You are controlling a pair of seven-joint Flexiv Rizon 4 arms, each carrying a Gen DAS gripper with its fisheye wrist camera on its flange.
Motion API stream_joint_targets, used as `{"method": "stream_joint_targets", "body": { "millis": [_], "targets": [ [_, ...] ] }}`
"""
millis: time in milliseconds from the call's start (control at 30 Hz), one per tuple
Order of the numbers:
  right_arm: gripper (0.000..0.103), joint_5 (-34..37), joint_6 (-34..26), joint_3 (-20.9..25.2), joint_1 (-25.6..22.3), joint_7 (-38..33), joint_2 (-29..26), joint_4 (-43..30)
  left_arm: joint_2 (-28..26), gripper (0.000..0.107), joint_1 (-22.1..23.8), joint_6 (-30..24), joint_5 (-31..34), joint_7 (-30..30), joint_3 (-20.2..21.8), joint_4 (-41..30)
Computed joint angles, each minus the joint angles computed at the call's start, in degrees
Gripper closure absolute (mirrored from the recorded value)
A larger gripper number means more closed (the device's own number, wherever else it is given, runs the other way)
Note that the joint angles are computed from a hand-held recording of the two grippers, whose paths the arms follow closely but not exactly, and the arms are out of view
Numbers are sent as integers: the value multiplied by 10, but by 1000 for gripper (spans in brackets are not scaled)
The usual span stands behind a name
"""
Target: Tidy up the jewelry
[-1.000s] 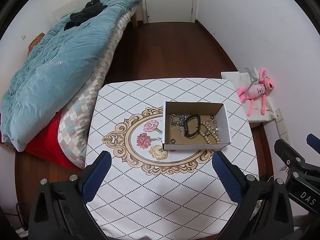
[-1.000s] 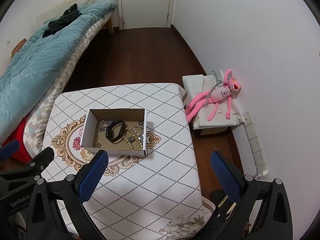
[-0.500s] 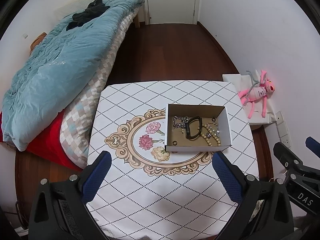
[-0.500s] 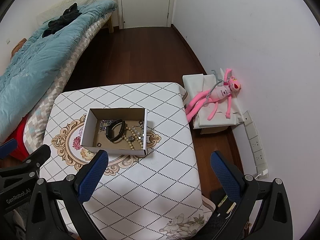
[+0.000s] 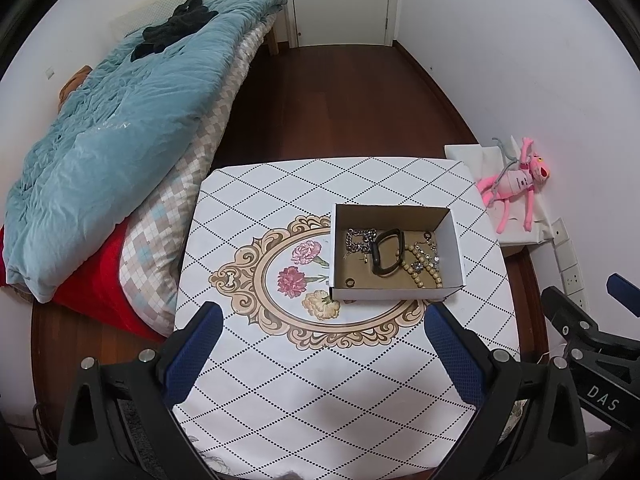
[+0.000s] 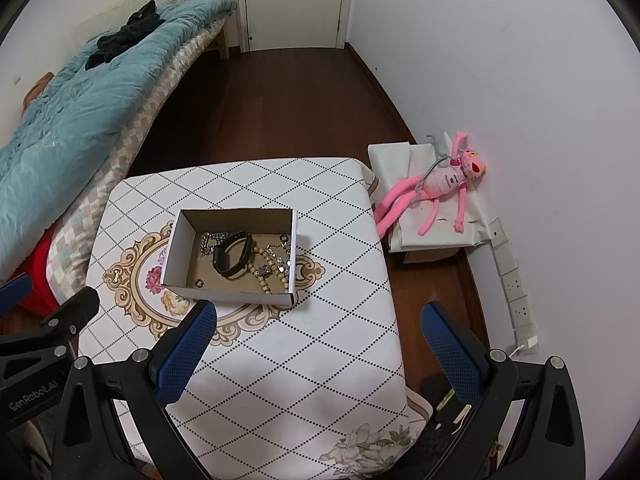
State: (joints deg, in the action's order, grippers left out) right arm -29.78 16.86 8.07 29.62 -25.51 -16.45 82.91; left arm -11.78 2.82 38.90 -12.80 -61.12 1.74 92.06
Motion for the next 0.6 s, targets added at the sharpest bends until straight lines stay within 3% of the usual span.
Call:
{"method": "stream_joint_targets", "body": {
  "millis": [600],
  "targets": [
    [0,2,-4,1,-1,-1,0,2,-6,4,1,-6,5,-5,1,2]
  ]
}}
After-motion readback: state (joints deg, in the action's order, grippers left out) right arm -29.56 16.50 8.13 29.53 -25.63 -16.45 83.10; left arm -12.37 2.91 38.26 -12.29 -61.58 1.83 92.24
